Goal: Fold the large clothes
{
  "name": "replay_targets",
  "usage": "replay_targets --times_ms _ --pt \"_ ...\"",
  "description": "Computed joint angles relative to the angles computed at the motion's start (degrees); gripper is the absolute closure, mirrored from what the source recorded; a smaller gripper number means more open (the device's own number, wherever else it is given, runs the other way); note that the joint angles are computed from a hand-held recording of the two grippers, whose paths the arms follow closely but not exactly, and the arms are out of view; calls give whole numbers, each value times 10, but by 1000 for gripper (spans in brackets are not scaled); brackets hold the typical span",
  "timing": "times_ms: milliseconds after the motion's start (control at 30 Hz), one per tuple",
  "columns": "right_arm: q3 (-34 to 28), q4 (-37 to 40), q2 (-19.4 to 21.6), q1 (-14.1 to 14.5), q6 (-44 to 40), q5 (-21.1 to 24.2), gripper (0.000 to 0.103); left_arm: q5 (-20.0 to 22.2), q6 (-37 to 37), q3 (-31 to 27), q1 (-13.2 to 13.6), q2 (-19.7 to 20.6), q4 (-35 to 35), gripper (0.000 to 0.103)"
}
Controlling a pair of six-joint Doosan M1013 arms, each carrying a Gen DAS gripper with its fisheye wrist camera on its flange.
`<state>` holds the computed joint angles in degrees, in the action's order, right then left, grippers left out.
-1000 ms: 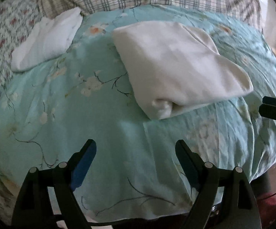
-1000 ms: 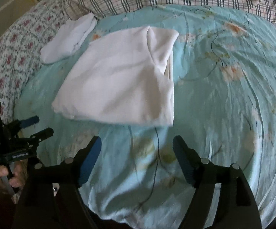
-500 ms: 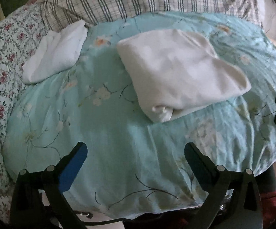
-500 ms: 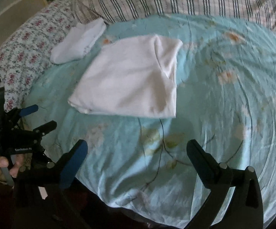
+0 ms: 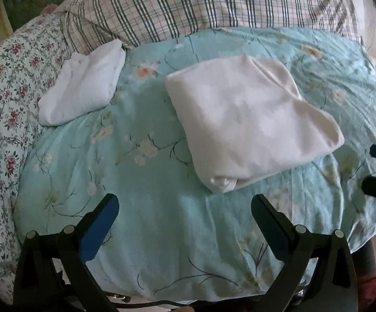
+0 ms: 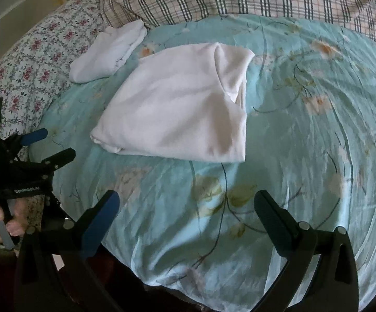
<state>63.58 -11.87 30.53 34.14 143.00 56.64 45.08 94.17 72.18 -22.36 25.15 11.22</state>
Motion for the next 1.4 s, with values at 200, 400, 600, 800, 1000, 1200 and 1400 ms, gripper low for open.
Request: replay_targets --times_ms 200,400,600,800,1000,1200,1400 --pt "-21 -2 9 0 -19 3 0 -4 3 -5 0 -2 -11 1" --pt "-36 4 18 -5 -36 14 0 2 -9 -8 0 1 -11 1" --pt "-43 9 22 -6 -39 19 0 6 -6 -15 4 5 -21 1" --pt "-49 9 24 -6 -43 22 0 5 -7 -13 2 3 -24 1" --pt "-49 7 24 -7 -43 23 0 3 -9 -10 0 2 -20 1" --pt "-46 4 22 -6 -40 24 0 3 -9 -8 -1 0 -22 1" --pt "-41 7 19 -9 -44 20 0 0 -9 -6 -1 -1 -23 1"
